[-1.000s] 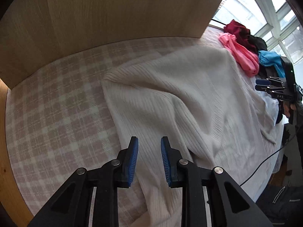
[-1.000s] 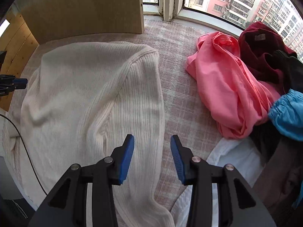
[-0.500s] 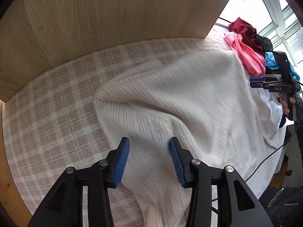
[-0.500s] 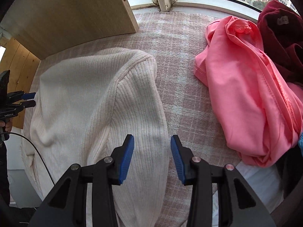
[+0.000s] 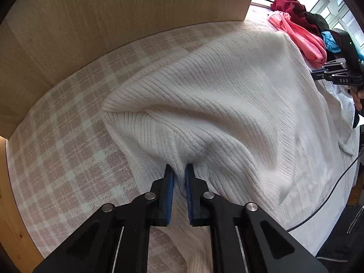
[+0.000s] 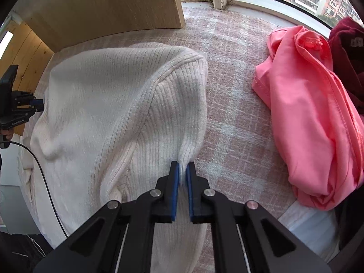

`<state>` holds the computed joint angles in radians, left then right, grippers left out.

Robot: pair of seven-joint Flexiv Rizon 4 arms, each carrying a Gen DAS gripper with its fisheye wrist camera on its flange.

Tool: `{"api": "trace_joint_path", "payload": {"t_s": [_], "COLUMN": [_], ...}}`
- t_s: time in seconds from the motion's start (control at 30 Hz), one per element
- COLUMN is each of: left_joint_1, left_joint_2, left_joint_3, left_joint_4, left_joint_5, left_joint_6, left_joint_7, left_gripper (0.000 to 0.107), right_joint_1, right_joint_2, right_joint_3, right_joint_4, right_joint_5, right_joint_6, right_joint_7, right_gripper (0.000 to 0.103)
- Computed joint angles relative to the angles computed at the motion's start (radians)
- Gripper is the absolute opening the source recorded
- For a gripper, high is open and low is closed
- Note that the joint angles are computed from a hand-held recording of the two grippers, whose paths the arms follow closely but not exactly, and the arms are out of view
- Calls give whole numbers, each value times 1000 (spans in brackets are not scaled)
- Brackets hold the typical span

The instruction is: Fold clothes

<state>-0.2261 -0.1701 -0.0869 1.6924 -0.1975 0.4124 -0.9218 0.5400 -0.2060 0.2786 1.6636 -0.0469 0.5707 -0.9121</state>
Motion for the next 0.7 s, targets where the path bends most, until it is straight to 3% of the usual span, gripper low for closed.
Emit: {"api": "trace_joint_path", "payload": {"t_s": [0.1,0.3,0.37,0.4,0.43,0.57,0.7], "left_joint_1": [2,4,9,14,17,56,67], "left_joint_2": [14,22,3,-6,-9,4,-24], "left_joint_3": [5,27,29,27,27,31,15], "left_joint_4": [-9,-52,-71,-78,-79,-88,-146], "left_joint_5": [32,222,249,244,241,97,4], "left_joint_6": [8,77,46,6,-15,-24,31], "left_joint_7": [18,9,4,26,44,84,87], "left_gripper": [8,8,13,21,22,22,20], "right_joint_1": [22,53,37,31,21,2,-22], "right_joint_2": [13,26,7,4,10,53,27], "right_joint_3": [-7,-40,-48,-40,-34,-31,-35], "right_joint_4": [-9,-35,-49,-50,-47,-29,-66], "right_joint_5": [-87,-330,-342,-319,-284,-262,-179], "right_joint_6": [-70,-320,-404,-397,-371,-213,13], "right_joint_7": [13,78,12,-23,-38,-2,13], "right_gripper": [7,7,7,7,7,8,8]}}
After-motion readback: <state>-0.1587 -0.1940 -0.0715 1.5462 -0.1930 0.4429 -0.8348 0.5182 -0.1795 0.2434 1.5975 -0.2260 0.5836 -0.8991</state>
